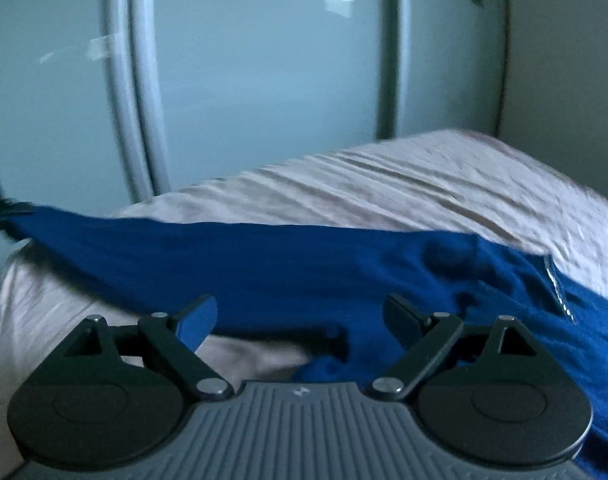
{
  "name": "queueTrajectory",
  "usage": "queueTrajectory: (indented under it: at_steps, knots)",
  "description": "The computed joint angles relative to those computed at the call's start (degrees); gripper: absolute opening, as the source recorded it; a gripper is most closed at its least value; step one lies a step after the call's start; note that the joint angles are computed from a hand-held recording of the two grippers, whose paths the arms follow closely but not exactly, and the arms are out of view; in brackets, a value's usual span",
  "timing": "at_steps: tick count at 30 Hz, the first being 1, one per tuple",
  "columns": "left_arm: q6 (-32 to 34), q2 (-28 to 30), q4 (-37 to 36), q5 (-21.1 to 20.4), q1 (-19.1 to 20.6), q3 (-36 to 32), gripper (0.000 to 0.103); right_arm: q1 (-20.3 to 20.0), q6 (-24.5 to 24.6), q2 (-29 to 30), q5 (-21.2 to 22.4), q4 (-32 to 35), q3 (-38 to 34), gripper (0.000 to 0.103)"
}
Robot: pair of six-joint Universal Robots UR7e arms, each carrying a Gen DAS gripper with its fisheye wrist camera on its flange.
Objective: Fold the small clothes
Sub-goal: 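Grasp the other sleeve cuff with the left gripper, then fold the held sleeve across the sweater body and open the left gripper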
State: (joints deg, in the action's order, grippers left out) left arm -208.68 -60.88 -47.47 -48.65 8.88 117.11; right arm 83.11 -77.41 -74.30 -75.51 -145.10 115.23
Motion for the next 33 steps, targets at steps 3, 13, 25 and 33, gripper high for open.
queueTrajectory:
  at_steps: [3,13,25,33]
  knots:
    - [2.6,0.4,-2.0,-0.8,1.7,-1.6,0.002,1.4,5.8,4.3,-5.7,4.3,-5.1,0.093]
    - [9.9,10.1,20.2,5.8,6.5,-20.6,0.002,-0.6,9.8,4.6,-2.7,5.4,-8.1,0.096]
    - [22.5,21.4,33.5,25.4,15.7,-41.3,0.002,-5.0,12.0,1.3,-1.2,2.3,-12.1,0.097]
    - [44.6,26.6,20.4,37.8,21.7,-48.3,0.002,-10.4,17.7,1.2,0.5,3.1,-16.8,0.097]
